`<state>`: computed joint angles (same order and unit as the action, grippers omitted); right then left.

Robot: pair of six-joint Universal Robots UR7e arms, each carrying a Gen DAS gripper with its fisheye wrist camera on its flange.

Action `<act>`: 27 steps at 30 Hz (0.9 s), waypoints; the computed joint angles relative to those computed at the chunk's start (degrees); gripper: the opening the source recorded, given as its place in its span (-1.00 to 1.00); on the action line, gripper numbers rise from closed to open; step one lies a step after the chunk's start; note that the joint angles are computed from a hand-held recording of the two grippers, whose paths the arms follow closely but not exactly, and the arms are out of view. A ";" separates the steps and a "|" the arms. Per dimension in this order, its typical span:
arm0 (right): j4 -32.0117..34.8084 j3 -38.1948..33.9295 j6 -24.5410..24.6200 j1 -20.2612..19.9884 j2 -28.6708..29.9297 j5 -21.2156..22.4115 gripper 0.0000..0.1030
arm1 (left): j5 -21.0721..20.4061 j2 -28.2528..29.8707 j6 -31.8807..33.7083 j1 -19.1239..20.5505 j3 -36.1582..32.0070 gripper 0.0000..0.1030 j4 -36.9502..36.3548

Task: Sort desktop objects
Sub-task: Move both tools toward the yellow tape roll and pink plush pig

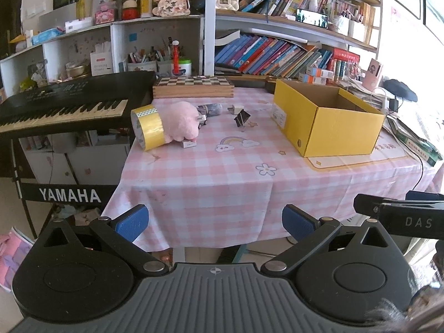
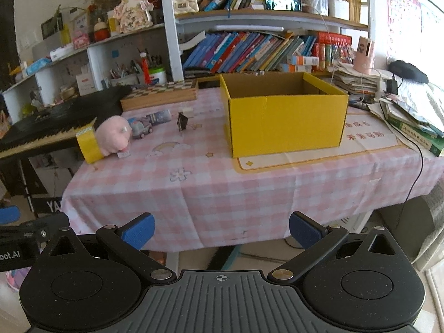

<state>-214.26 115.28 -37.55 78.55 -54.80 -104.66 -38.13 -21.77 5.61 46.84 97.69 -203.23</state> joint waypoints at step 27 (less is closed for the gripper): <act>7.99 -6.61 -5.88 2.68 4.23 3.63 1.00 | 3.70 -1.24 -3.02 2.86 -1.94 1.00 1.47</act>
